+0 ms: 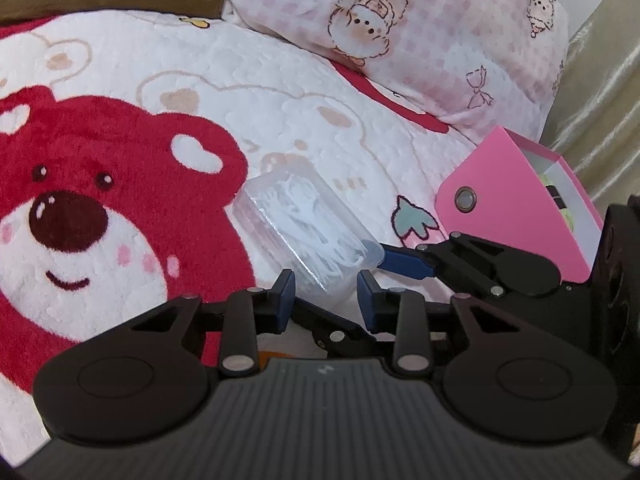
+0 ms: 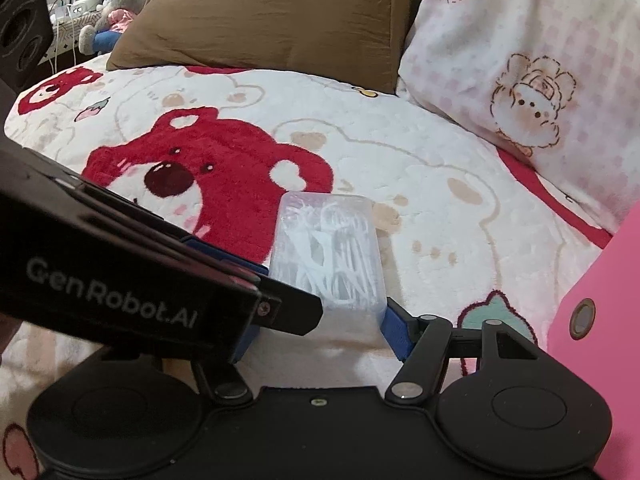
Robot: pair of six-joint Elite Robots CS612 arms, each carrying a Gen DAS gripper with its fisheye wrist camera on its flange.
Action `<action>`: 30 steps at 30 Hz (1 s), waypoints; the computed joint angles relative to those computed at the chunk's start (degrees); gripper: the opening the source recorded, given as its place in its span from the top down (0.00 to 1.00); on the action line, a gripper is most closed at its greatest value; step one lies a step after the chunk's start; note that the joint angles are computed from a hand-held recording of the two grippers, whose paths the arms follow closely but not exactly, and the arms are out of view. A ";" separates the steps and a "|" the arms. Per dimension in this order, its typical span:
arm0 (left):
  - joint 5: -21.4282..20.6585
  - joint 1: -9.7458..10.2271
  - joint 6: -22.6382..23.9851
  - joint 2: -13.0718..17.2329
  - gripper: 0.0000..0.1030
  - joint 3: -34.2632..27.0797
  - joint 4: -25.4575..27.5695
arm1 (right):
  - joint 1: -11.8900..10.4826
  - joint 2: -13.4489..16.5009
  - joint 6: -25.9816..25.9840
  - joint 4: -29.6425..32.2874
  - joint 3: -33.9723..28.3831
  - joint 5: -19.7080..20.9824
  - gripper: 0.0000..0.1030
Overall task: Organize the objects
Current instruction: 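Close the left tool on the clear floss-pick case, then lift the clear case off the quilt with the left tool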
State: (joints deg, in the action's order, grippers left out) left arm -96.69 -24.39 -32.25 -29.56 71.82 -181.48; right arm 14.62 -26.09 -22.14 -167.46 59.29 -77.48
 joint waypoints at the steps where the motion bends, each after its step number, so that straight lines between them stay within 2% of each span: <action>1: -0.55 0.08 -0.39 0.02 0.69 -0.13 0.08 | -0.08 -0.12 0.46 -0.05 0.22 0.20 0.36; 5: -2.46 0.13 0.70 -0.37 0.69 -0.32 2.05 | -0.25 -0.98 2.01 0.03 1.58 0.02 0.36; 9: -2.18 -0.50 4.25 -1.16 0.67 -0.45 5.52 | -0.31 -2.29 2.65 1.04 3.38 -0.95 0.36; 12: -2.72 -0.79 4.97 -1.86 0.68 -0.51 8.37 | -0.38 -3.16 3.53 1.35 4.71 -1.54 0.36; 15: -6.10 -0.52 5.24 -2.40 0.60 -0.81 11.23 | -0.59 -3.97 4.57 1.62 5.97 -1.22 0.36; 17: -6.57 -0.66 6.19 -2.88 0.60 -0.79 13.01 | -0.76 -4.44 5.68 2.27 6.59 -0.87 0.36; 19: -6.21 -0.88 5.84 -3.15 0.58 -0.69 13.71 | -0.89 -4.93 6.37 3.03 7.20 -0.58 0.36; 24: -7.92 -0.53 1.33 -2.50 0.47 -0.83 12.82 | -1.14 -6.50 6.72 3.56 9.62 0.30 0.36; 26: -7.59 -0.40 -0.56 -2.10 0.47 -0.86 12.04 | -1.03 -7.03 6.71 3.58 10.71 -0.30 0.36; 30: -6.17 -0.66 -0.04 -2.43 0.50 -0.52 11.88 | -1.26 -8.16 8.81 4.18 12.21 0.94 0.36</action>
